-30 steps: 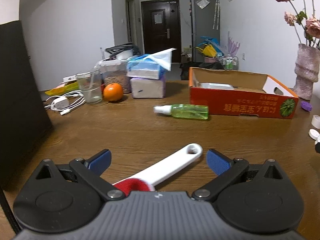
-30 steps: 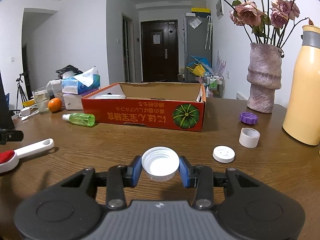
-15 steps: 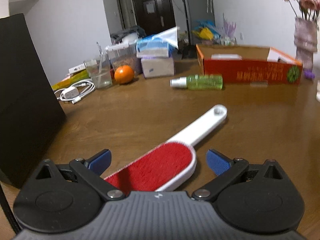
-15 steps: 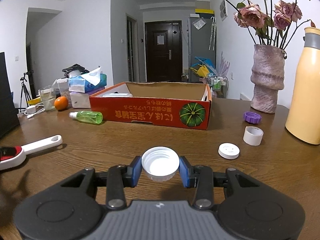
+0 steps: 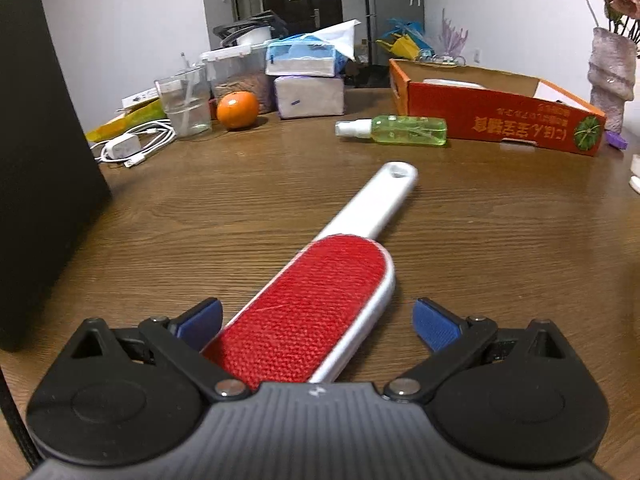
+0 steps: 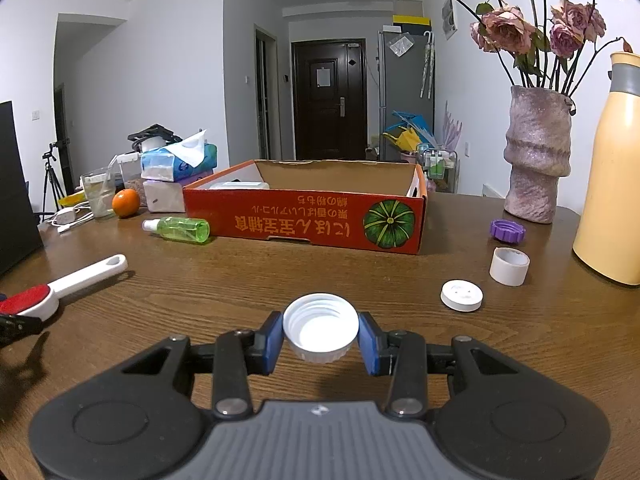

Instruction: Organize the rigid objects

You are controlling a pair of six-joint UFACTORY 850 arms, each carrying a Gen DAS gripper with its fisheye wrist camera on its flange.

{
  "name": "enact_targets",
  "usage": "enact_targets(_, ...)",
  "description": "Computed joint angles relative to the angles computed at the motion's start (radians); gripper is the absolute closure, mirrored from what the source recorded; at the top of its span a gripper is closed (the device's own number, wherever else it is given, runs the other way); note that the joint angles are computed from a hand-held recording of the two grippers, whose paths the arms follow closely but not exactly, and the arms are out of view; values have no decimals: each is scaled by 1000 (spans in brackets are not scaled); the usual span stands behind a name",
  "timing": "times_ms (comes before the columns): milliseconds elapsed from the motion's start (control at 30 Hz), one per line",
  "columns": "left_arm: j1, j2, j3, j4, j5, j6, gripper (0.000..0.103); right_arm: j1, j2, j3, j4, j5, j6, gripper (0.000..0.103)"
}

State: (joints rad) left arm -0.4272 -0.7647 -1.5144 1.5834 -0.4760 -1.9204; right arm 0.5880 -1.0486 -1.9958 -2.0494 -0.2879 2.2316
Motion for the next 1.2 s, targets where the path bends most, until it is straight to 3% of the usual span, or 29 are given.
enact_targets(200,-8,-16,-26,-16,12,9,0,0,0,2,-7,1,8,64)
enact_targets(433,3,-45,-77,-171,0,54,0,0,0,2,-8,0,7,64)
enact_targets(567,-2,-41,-72,-158,-33,5,16,1,1,3,-7,-1,6,64)
enact_targets(600,-5,-39,-68,-147,-37,-11,24,2,1,4,-8,-2,6,64)
enact_targets(800,-13,-35,-63,-124,-60,-70,43,5,1,6,-11,-2,6,64)
enact_targets(1200,-36,-22,-49,-62,-62,-157,46,7,13,28,-68,-8,58,64)
